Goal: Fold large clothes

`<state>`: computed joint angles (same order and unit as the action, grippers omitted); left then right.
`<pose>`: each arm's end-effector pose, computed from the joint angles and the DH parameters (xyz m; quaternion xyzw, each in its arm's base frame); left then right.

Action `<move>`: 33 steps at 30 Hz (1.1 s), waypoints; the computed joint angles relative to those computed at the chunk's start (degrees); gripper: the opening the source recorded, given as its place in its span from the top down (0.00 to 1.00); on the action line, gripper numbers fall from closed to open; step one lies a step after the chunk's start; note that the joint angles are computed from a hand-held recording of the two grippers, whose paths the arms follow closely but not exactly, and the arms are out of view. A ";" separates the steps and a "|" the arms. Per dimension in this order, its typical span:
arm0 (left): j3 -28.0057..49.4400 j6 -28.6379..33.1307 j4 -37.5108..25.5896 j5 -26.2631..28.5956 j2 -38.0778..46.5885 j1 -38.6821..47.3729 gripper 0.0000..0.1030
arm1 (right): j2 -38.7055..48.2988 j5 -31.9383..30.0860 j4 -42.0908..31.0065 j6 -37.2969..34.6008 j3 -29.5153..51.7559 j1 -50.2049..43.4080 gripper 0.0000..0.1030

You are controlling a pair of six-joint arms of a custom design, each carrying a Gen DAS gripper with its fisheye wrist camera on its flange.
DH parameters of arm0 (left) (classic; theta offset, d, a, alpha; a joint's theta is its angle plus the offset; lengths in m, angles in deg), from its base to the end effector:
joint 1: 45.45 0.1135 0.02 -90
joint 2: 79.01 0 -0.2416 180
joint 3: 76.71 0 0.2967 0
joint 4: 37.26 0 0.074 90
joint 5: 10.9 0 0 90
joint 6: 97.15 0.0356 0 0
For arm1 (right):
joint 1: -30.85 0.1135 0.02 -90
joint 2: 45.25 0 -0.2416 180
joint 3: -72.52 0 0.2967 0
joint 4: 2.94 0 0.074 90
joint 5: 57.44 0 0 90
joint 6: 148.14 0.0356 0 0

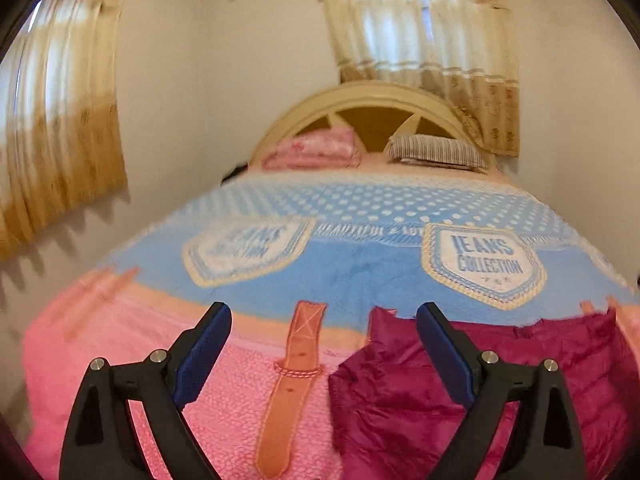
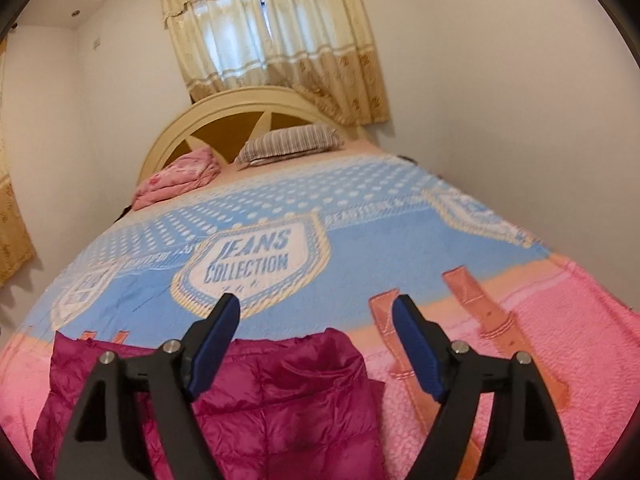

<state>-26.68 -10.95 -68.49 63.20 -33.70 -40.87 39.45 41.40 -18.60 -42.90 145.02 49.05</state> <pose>0.2411 0.0291 0.2614 -0.1341 0.8347 0.1212 0.5203 0.3667 0.1148 0.2403 0.0177 0.8547 0.0848 0.5118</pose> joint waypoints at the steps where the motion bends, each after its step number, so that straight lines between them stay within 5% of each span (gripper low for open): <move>1: -0.78 0.10 0.69 -1.92 -0.23 -2.66 0.08 | -1.14 0.04 -0.25 -0.12 -0.72 0.92 0.21; 6: -1.41 5.65 10.30 -9.75 10.15 -16.20 0.06 | -4.15 1.40 -1.22 -6.49 -5.38 10.34 0.20; 10: 1.81 11.03 17.62 -12.68 22.99 -19.07 0.06 | 0.59 4.88 -1.45 -11.99 -4.39 15.65 0.20; 13: 8.01 9.18 16.65 -15.41 34.32 -17.17 0.06 | 7.90 6.06 -5.07 -14.38 1.14 15.60 0.19; 20: 18.25 -7.55 7.99 -0.72 48.87 -3.22 0.01 | 19.49 6.77 -7.01 -11.92 10.00 11.16 0.19; 33: 21.17 -8.97 6.93 3.01 53.19 -2.37 0.01 | 25.04 3.47 -11.45 -6.40 14.91 8.59 0.10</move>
<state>-5.52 -19.92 -61.55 66.21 19.49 -43.24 64.49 44.87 -30.04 -49.30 159.93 57.64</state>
